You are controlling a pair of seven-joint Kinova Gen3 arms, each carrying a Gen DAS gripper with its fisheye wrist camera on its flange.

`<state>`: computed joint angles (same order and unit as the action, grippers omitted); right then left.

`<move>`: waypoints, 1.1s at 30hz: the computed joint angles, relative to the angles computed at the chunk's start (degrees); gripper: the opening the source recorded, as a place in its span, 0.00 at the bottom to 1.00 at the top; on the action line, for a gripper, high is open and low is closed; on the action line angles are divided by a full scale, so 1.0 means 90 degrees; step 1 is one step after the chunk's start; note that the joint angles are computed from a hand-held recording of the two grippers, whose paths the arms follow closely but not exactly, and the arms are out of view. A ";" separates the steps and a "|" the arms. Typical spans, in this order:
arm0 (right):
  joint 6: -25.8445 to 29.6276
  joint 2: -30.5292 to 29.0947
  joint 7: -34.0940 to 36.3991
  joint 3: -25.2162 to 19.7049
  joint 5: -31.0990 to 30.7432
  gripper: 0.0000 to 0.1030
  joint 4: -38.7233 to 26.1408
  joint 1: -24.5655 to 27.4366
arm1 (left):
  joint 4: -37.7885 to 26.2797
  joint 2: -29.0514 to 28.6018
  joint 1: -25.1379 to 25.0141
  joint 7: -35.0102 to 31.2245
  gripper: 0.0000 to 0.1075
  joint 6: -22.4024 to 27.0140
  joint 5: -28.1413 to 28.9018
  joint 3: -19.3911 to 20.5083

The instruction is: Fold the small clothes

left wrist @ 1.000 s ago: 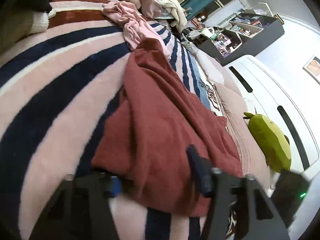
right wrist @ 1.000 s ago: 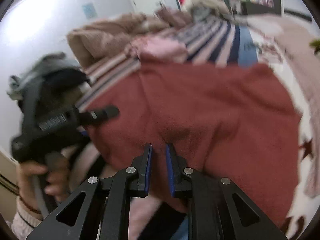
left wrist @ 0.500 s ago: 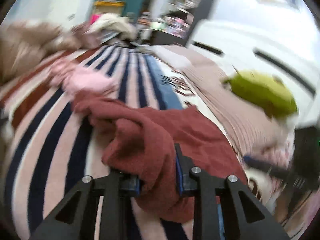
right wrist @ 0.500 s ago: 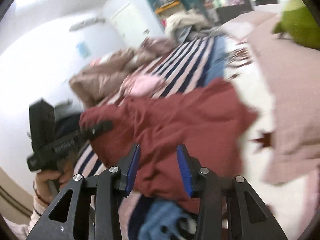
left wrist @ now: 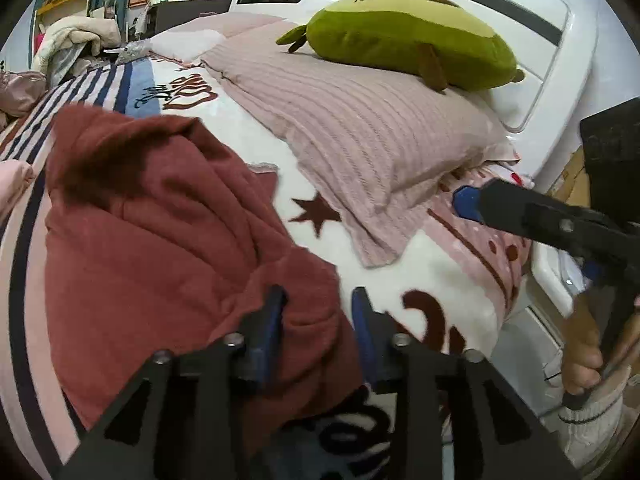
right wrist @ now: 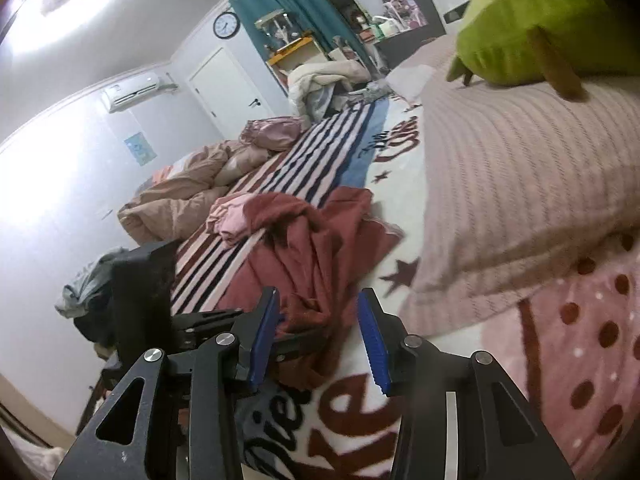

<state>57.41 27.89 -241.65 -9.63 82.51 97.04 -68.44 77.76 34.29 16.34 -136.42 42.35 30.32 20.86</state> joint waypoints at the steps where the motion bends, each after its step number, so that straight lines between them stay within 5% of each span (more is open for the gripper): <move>1: 0.0031 -0.0010 -0.0024 -0.0010 -0.0035 0.37 0.0025 -0.0001 | 0.0022 -0.0017 -0.0158 -0.0077 0.33 0.0105 0.0129 0.0092; 5: -0.0115 -0.0026 0.0029 0.0103 -0.0039 0.40 0.0044 -0.0008 | 0.0265 -0.0262 -0.0759 -0.0445 0.48 0.0648 0.0993 0.0258; 9: -0.0551 0.0064 0.0970 0.0507 -0.0400 0.40 -0.0408 -0.0098 | 0.1086 -0.0744 -0.1585 -0.1285 0.58 0.0543 0.2026 0.0555; 13: -0.0646 0.0414 0.2005 -0.0522 -0.0230 0.40 -0.1110 0.0828 | 0.1669 -0.1365 -0.1542 -0.1302 0.58 -0.0119 0.2426 -0.0100; 16: -0.0163 0.0941 0.2782 -0.1368 -0.0384 0.35 -0.1866 0.1385 | 0.1887 -0.1511 -0.1553 -0.1249 0.58 -0.0407 0.2579 -0.0376; 20: 0.0362 0.1461 0.3734 -0.1667 -0.1340 0.14 -0.2650 0.1552 | 0.2125 -0.1463 -0.1828 -0.1636 0.59 -0.0326 0.3135 -0.0420; 29: -0.0649 0.0992 0.4002 -0.0134 -0.2789 0.17 -0.2219 0.0753 | 0.1950 -0.0990 -0.1894 -0.1777 0.60 -0.0050 0.3429 -0.0537; 33: -0.0696 0.0658 0.4392 0.0717 -0.2659 0.49 -0.2304 0.0290 | 0.1870 -0.1053 -0.1898 -0.1802 0.61 -0.0256 0.3457 -0.0580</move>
<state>51.14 33.81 -202.13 -3.17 58.58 76.30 -65.83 94.58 24.80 -0.74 -152.64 40.05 61.43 15.64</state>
